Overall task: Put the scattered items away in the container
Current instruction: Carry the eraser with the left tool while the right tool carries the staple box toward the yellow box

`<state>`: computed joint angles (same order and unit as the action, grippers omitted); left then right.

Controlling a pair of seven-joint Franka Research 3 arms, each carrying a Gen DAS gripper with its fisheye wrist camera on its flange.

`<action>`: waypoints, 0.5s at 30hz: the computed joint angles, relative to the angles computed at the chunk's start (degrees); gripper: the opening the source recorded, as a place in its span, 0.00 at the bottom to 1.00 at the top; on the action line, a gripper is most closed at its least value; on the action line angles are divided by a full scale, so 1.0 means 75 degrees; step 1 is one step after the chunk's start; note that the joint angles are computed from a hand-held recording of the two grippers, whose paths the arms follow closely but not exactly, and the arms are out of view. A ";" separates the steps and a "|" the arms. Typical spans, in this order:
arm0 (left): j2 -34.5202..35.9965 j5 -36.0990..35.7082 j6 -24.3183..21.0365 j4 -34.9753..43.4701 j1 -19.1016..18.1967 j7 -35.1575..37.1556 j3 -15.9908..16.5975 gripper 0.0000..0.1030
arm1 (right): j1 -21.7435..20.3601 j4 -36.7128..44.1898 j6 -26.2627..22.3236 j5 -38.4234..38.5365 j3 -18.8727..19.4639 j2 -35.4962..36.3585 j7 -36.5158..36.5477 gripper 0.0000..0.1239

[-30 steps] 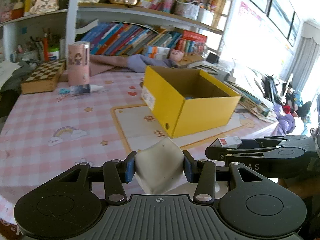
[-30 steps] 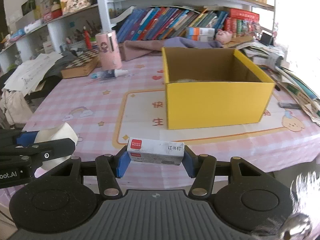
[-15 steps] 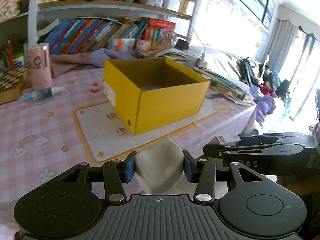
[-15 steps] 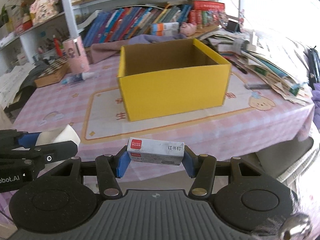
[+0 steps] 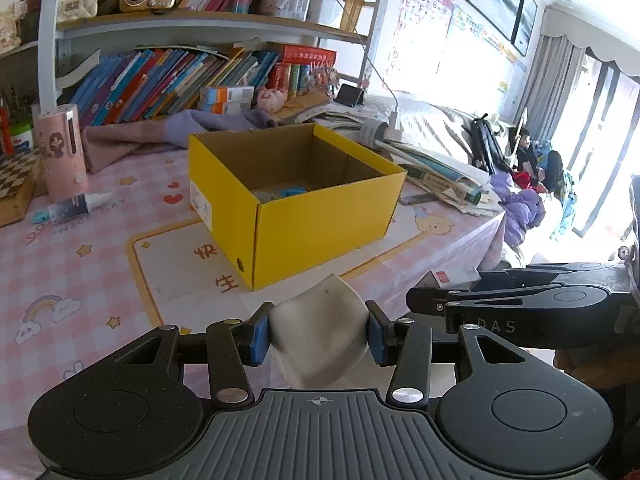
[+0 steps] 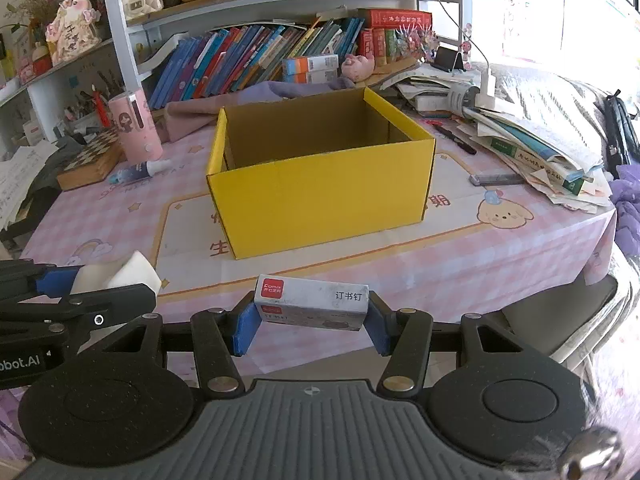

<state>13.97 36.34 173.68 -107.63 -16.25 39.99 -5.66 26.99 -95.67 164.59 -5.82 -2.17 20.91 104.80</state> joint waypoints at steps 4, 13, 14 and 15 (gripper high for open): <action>0.0130 -0.0183 0.0025 0.0145 0.0068 0.0247 -0.0112 0.44 | 0.0043 0.0034 -0.0021 -0.0096 -0.0099 0.0011 0.0110 0.42; 0.0449 -0.0725 -0.0022 0.0517 0.0084 0.0849 -0.0211 0.44 | -0.0039 0.0215 -0.0131 -0.0158 -0.0114 0.0123 0.0172 0.42; 0.0488 -0.0756 -0.0026 0.0568 0.0071 0.0885 -0.0199 0.44 | -0.0063 0.0265 -0.0153 -0.0137 -0.0097 0.0157 0.0135 0.42; 0.0525 -0.0777 -0.0027 0.0615 0.0053 0.0912 -0.0182 0.44 | -0.0082 0.0312 -0.0169 -0.0116 -0.0084 0.0188 0.0101 0.42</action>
